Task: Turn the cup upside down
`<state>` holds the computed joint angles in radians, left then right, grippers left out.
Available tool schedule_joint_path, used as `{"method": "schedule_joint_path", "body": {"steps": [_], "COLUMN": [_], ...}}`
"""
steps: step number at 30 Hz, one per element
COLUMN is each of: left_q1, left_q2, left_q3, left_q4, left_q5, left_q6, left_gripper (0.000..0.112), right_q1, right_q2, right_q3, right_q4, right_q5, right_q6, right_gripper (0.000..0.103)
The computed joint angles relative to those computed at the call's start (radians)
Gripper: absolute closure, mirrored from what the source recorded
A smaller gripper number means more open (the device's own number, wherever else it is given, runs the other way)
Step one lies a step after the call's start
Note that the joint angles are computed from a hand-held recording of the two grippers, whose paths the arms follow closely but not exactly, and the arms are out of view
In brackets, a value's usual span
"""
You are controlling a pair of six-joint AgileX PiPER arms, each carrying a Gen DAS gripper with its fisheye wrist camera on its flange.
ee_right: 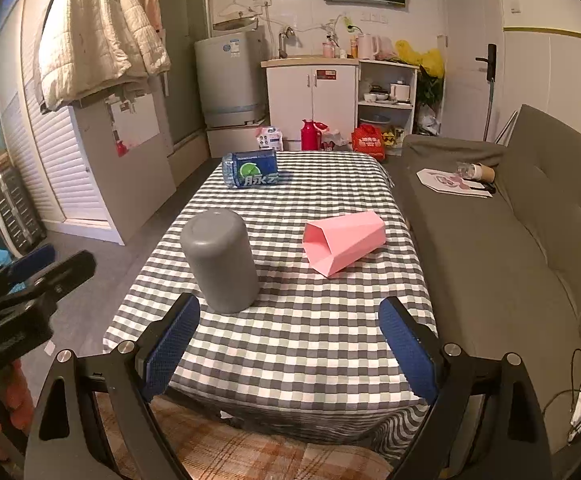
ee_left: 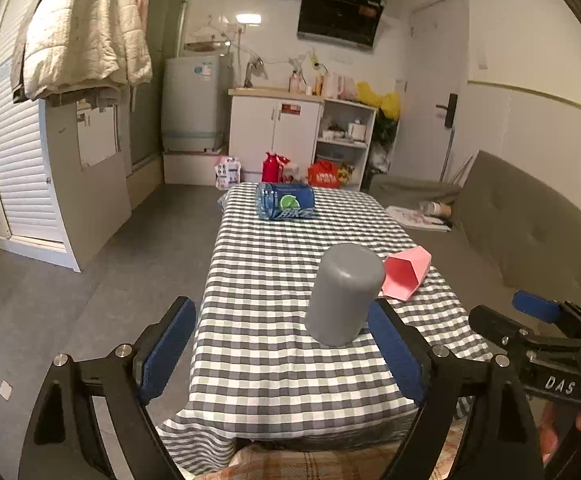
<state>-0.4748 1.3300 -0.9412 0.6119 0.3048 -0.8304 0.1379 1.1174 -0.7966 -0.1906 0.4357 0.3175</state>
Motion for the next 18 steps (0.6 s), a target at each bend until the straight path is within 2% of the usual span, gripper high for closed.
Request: {"method": "schedule_joint_path", "body": {"steps": [3, 6, 11, 18], "left_q1": [0.006, 0.002, -0.044, -0.066], "left_q2": [0.021, 0.014, -0.015, -0.018], "left_q3": [-0.003, 0.003, 0.041, 0.045], "left_q4": [-0.042, -0.004, 0.248, 0.320], "left_q5": [0.004, 0.007, 0.011, 0.035], "left_q6": [0.031, -0.002, -0.242, -0.308], "left_gripper": [0.015, 0.015, 0.011, 0.011], "right_q1": [-0.016, -0.021, -0.012, 0.006], "right_q2": [0.006, 0.006, -0.010, -0.027], "right_q3": [0.012, 0.024, 0.041, 0.061], "right_q4": [-0.011, -0.050, -0.104, -0.173], "right_q5": [-0.032, -0.054, -0.065, -0.084], "right_q6": [0.018, 0.068, 0.127, 0.189], "right_gripper": [0.000, 0.000, 0.000, 0.000]}}
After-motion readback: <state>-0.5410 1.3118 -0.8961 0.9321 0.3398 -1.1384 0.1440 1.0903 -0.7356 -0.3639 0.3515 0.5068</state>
